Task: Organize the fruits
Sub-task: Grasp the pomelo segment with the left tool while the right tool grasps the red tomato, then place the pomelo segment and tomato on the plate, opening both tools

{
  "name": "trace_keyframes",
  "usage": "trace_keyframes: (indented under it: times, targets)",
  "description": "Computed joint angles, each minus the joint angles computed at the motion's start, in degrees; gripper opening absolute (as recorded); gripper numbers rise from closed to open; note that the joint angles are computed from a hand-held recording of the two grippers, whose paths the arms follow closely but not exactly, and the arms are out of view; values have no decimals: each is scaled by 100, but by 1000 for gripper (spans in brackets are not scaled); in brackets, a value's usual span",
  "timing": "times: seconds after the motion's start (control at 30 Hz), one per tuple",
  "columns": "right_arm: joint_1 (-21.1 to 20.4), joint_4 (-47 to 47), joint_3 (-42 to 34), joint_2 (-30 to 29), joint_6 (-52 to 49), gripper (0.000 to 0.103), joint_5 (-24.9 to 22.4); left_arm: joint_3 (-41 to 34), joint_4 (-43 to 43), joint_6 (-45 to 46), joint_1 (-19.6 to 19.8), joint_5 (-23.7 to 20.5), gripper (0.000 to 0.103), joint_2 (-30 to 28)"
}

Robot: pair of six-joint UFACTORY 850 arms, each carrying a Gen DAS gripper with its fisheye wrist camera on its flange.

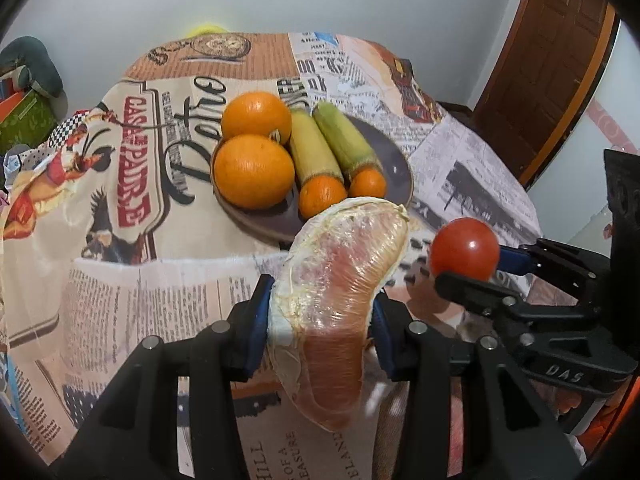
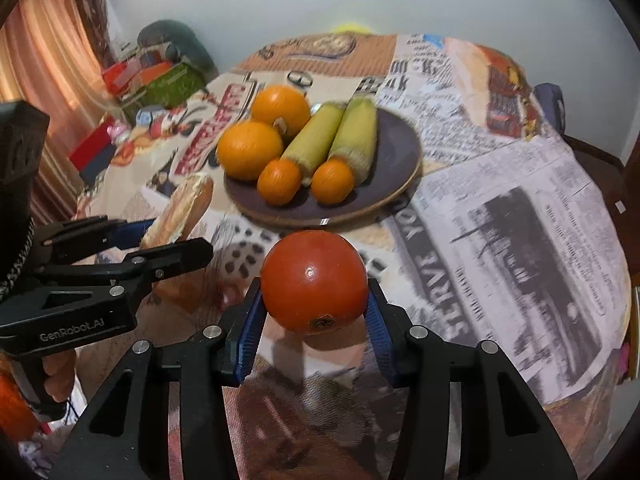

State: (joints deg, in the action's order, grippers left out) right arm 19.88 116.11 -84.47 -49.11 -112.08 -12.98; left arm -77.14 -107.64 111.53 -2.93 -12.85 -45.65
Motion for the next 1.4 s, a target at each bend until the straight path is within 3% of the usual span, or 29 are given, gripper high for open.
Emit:
trace_keyframes:
  times: [0.33,0.73,0.97,1.1,1.23,1.4]
  targets:
    - [-184,1065,-187,58,-888,45,-36,-555,-179,187,-129,65,45,-126]
    - [-309,693,-990,-322,-631,45,-27,-1825,2055,-2182,-162,122,45,-774]
    - [-308,-506,-1692,-790,458,45,192,-2600,3512,-3707,-180,79,45,-1264]
    - [-315,-1852,-2116,-1095,1776,45,212,-3014,4391,-4614,-176,11,45,-1549]
    - [-307,-2711,-2434,-1316,2625,45,234,-3229,4430,-4634,-172,12,45,-1711]
    - [-311,-3877,-2875,-1599,3847,45,139,-3565,5092,-5341,-160,-77,45,-1938]
